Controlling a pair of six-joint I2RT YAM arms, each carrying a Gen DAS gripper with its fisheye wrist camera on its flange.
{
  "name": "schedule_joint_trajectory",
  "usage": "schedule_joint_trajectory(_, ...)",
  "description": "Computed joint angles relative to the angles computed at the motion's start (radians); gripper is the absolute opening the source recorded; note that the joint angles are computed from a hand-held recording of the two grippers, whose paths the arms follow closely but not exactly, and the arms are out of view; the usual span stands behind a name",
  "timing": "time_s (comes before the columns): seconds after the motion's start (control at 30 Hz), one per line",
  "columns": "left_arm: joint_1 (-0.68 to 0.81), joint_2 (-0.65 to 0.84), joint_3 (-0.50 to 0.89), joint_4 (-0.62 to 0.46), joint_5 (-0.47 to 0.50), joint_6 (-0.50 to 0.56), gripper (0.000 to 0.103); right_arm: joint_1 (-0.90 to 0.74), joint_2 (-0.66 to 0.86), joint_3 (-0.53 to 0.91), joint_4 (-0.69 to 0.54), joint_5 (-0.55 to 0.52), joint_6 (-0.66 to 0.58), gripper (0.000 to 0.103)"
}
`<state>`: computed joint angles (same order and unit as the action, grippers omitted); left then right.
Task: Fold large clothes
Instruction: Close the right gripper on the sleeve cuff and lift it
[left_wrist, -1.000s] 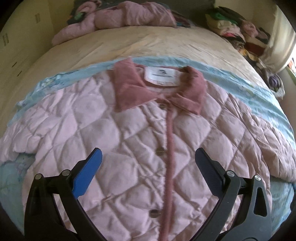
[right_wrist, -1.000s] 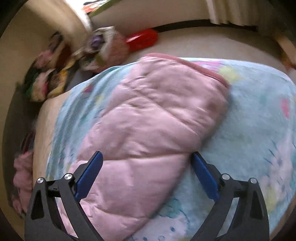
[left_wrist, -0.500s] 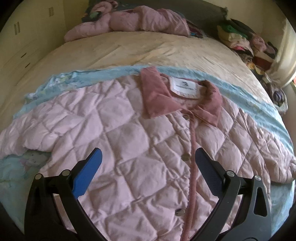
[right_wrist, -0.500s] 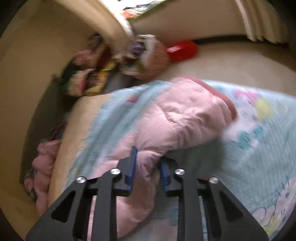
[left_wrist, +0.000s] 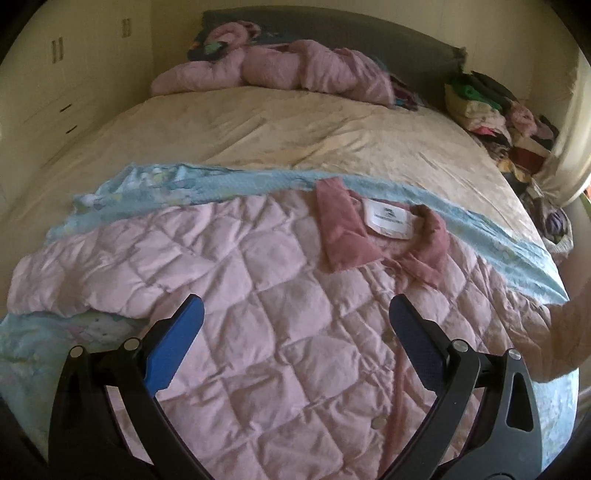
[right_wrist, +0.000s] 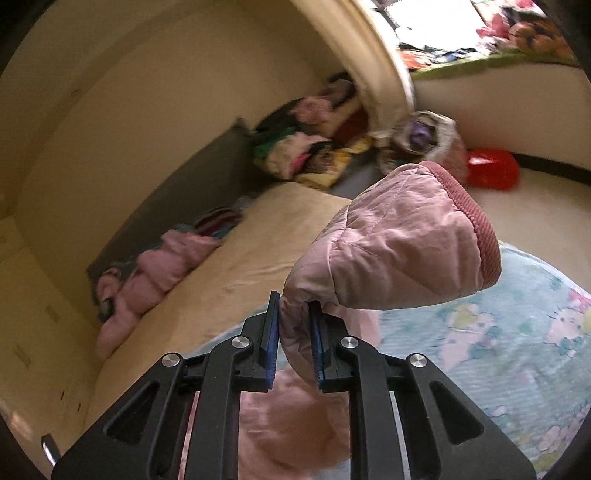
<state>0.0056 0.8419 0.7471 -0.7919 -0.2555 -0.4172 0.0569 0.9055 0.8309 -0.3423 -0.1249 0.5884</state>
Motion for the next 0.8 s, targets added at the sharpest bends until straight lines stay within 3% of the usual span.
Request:
schedule_joint_trajectory(0.2,0.118,-0.041,0.002,-0.006,0.076,0.069,0.094,0.228,0.045,0.123,-0.035,0.149,0.021,0.014)
schedule_joint_trajectory(0.47,0.325,-0.072,0.009,-0.027,0.254,0.161,0.094,0.537,0.168,0.269,-0.060,0.378,0.024,0.014)
schedule_joint_trajectory(0.6,0.447,-0.091,0.007,-0.028,0.378,0.218,0.094,0.641,0.234,0.314,-0.055,0.443,0.020,0.014)
schedule_joint_trajectory(0.8,0.576,-0.100,0.011,-0.031,0.479,0.294,0.094,0.778,0.346,0.362,-0.012,0.534,0.014,0.014)
